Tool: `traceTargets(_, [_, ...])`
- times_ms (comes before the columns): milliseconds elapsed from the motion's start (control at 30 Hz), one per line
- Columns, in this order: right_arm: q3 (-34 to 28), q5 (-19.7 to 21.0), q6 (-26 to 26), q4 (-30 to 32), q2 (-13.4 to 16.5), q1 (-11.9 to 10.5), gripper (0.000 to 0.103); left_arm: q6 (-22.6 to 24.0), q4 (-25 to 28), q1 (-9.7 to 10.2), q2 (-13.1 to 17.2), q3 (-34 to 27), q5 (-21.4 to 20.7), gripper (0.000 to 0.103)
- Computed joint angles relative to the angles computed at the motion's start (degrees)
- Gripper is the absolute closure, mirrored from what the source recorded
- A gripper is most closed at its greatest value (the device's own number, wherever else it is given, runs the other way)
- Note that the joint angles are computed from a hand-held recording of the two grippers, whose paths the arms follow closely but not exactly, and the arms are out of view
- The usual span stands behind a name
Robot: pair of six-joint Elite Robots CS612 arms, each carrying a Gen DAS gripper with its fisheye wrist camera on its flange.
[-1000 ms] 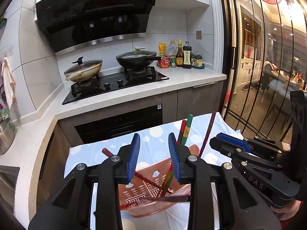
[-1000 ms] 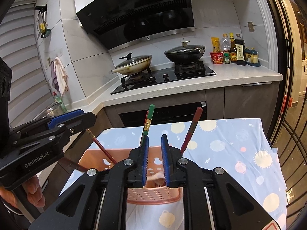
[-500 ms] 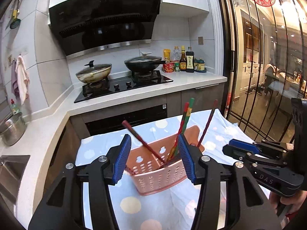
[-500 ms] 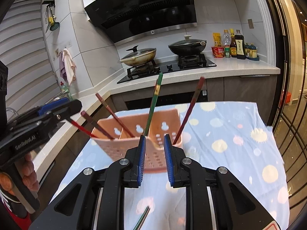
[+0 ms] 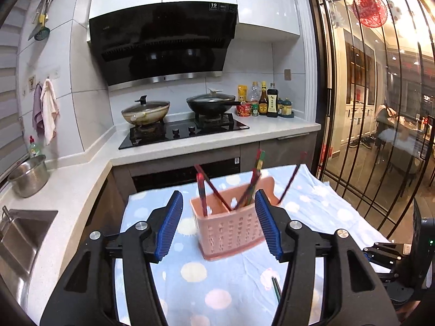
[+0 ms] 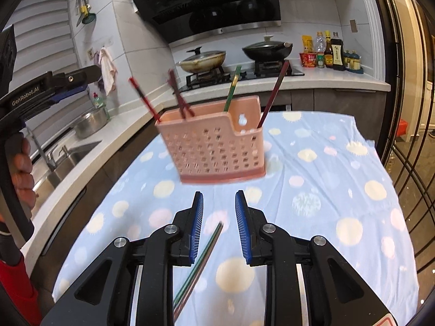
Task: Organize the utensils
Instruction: 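Move both grippers back to the last green and dark-brown chopsticks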
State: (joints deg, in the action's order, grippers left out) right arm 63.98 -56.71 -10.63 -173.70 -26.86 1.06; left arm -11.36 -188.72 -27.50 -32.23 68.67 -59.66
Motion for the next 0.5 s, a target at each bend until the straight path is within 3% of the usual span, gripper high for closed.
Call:
traceTargets(200, [9.32,-0.12,-3.97,-0.66,-3.33,-0.05,0.078,-5.43,2.44,-1.28,-1.41,6.92,-0.58,0.05])
traceTargets(500, [20.17,-2.18,-10.88,-1.67,-6.61,0.81,0.07,-16.43,5.58,-2.21,-1.86,13.18,-6.01,0.047])
